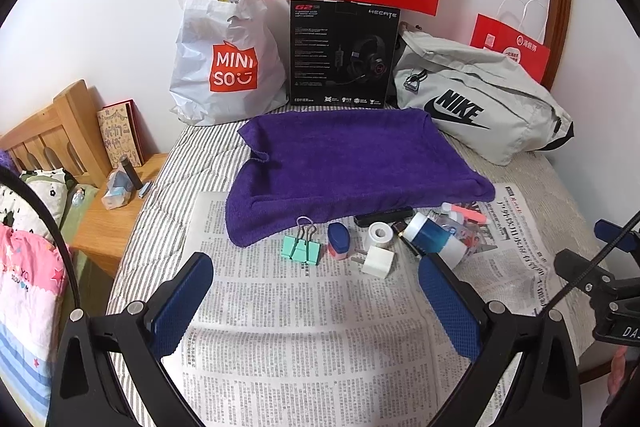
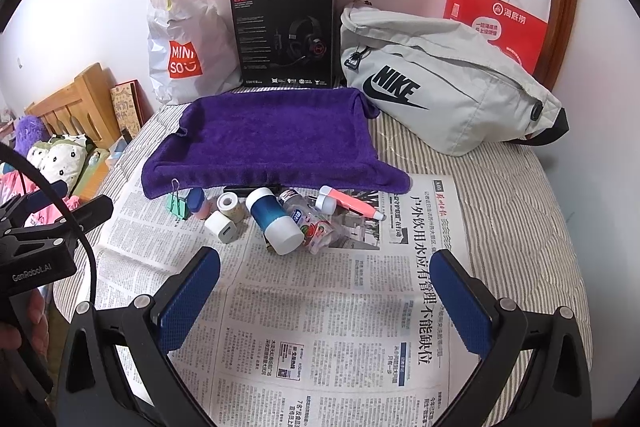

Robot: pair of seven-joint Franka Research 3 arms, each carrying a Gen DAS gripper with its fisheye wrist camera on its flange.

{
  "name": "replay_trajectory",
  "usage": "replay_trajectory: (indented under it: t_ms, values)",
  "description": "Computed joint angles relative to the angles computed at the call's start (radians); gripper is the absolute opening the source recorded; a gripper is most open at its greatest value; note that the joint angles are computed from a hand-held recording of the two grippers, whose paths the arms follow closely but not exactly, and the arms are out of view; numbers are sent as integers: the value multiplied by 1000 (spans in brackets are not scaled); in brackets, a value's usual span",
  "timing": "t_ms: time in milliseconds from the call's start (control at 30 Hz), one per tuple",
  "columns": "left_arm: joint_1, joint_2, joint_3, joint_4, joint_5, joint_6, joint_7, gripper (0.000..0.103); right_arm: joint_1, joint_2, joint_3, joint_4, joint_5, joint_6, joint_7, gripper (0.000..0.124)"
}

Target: Organize rigid objects

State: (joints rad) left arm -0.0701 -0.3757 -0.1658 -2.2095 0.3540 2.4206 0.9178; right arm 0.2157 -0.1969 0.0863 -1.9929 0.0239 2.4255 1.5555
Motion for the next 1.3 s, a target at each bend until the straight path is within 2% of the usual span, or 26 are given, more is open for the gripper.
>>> replay_trajectory:
  t_ms: [200,500,833,967,1033,1133,1300]
  values:
    - [12,26,18,-42,-6,84,-13,103,-6,37,-4,17,-12,-9,23,103]
    - [53,135,34,-43,33,143,22,103,-7,90,-26,14,12,25,-11,103]
    - [60,278,54,-5,-9,211,119,103,-15,177,-48,32,38,58,-59,102]
    - [65,310,57,6,-12,240,154,98,-17,217,-55,57,-2,57,-66,102]
    - [69,320,57,10,6,251,155,90,-17,236,-59,72,-14,56,-69,102]
    - [70,330,63,11,-36,277,197,86,-20,268,-63,95,9,63,-111,100]
    - [72,336,64,14,-64,307,252,66,-26,324,-67,143,61,71,-194,94]
